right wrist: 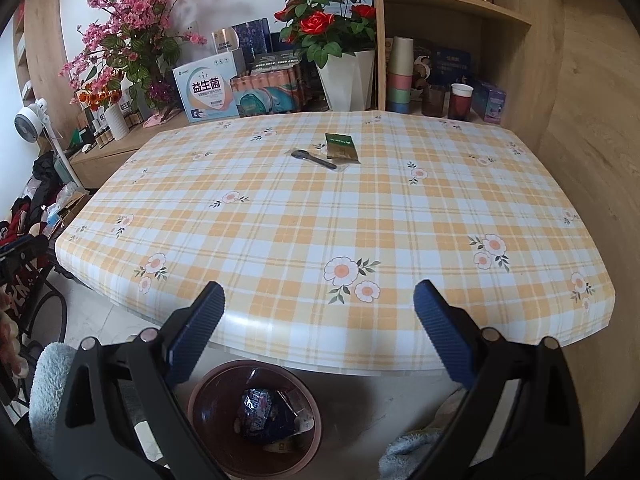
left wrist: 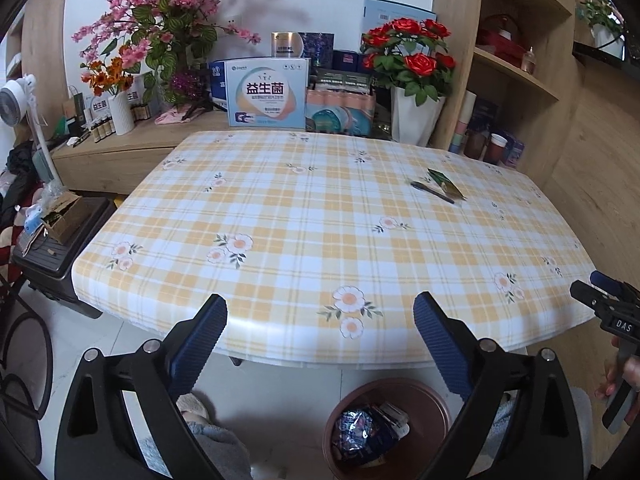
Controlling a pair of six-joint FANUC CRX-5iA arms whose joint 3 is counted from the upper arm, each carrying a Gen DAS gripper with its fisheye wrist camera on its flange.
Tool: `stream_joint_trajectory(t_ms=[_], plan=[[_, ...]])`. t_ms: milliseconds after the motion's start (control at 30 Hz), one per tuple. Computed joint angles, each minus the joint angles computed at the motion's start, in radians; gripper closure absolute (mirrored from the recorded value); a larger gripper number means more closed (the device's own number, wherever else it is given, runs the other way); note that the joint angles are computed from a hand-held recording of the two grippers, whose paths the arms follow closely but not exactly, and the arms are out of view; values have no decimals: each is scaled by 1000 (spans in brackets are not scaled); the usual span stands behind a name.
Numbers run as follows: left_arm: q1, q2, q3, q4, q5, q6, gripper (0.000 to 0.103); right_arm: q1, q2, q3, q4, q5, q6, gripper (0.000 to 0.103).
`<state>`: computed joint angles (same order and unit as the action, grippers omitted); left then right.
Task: Collect trash
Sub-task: 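Move both open grippers toward the green packet and wrapped spoon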
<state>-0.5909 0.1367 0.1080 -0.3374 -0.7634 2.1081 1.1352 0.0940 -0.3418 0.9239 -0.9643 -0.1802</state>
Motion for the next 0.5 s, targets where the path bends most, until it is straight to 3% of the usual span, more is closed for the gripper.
stream_joint_trajectory(t_ms=[300, 500], plan=[[17, 47, 64, -3, -3, -23, 11, -58, 14, 33, -23, 22, 87, 9], [29, 128, 140, 30, -10, -68, 11, -145, 33, 62, -41, 107, 164, 9]])
